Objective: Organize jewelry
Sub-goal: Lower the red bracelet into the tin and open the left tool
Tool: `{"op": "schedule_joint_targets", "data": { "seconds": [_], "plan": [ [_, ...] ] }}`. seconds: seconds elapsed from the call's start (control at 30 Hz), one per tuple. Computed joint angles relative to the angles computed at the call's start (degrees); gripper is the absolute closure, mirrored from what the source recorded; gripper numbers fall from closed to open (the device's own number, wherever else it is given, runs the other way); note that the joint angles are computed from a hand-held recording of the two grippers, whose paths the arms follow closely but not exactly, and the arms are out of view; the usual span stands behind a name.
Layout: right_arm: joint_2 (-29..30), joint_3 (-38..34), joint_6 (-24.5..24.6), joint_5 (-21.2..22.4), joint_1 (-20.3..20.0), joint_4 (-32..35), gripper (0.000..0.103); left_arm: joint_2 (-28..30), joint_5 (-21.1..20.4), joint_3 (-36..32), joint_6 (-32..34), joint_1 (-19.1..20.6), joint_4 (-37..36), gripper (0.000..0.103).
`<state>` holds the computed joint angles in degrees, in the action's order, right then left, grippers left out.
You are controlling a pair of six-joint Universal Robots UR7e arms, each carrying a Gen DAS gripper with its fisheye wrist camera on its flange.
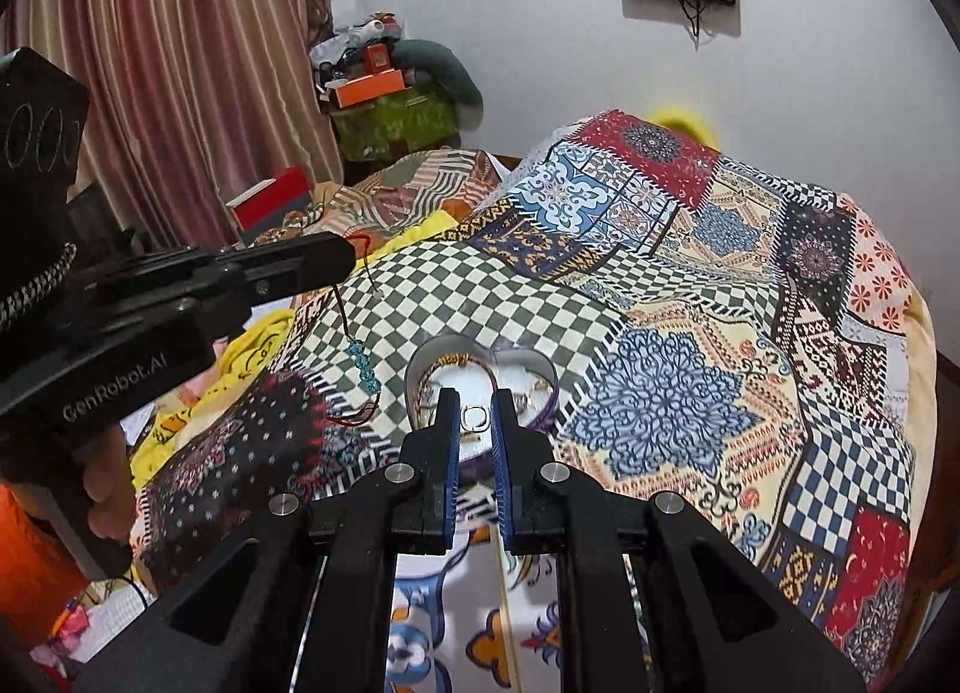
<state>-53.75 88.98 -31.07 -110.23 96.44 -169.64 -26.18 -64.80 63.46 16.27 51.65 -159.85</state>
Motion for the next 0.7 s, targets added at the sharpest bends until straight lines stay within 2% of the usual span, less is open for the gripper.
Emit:
{"op": "schedule_joint_targets", "data": {
  "seconds": [0.7],
  "plan": [
    [7.34, -10.36, 2.15, -3.15, -1.68, 10.63, 0.094, 8.42, 0.25, -12.69, -1.27, 3.12, 8.57, 0.103]
  ]
}}
